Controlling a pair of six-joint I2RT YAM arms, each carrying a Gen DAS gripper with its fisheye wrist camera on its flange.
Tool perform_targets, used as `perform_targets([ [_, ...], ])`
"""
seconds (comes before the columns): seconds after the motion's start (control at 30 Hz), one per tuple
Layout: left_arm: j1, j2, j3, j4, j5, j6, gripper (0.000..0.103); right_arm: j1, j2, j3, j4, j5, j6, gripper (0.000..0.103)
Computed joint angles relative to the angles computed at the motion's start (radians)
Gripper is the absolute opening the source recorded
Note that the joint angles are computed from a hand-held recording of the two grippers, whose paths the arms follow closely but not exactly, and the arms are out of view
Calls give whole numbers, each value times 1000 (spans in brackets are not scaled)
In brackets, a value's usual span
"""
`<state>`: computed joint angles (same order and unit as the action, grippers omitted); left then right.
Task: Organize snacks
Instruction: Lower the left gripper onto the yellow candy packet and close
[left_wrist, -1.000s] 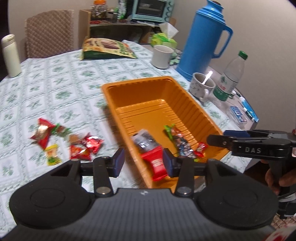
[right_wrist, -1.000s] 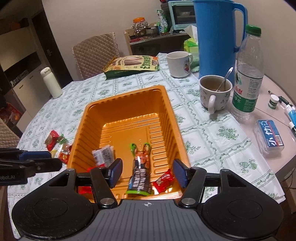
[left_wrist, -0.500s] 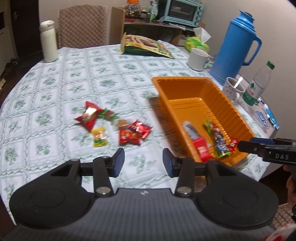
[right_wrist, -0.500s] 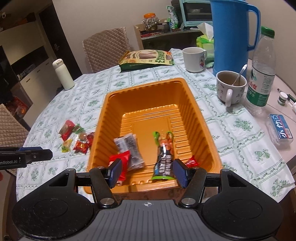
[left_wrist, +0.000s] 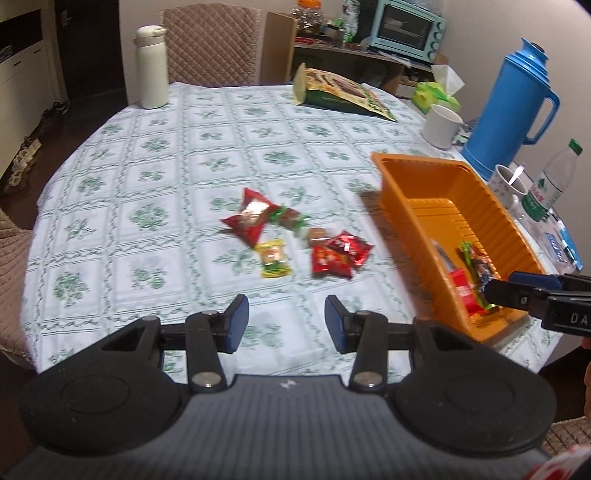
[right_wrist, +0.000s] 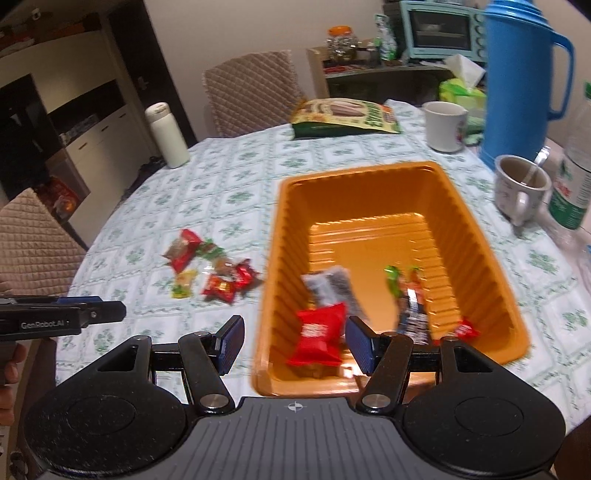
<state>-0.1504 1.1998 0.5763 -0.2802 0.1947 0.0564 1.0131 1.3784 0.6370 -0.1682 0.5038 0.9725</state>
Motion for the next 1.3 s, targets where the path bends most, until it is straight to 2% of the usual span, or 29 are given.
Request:
perform_targets([
  [0.37, 126, 69, 17, 26, 50, 74, 41, -34, 235, 166, 118, -61, -155, 61],
  [0.73, 113, 207, 79, 100, 75, 100, 40, -88, 414, 302, 137, -92, -228, 60],
  [0.87, 77, 276, 99, 148, 77, 109, 40, -103, 447, 327, 135, -92, -231, 60],
  [1.03, 34, 391, 138, 210, 64, 111, 39, -123, 459, 338, 133, -93, -225, 53],
  [1.3, -20, 565, 228, 265, 32, 107, 37, -155, 451, 326, 148, -98, -205, 52],
])
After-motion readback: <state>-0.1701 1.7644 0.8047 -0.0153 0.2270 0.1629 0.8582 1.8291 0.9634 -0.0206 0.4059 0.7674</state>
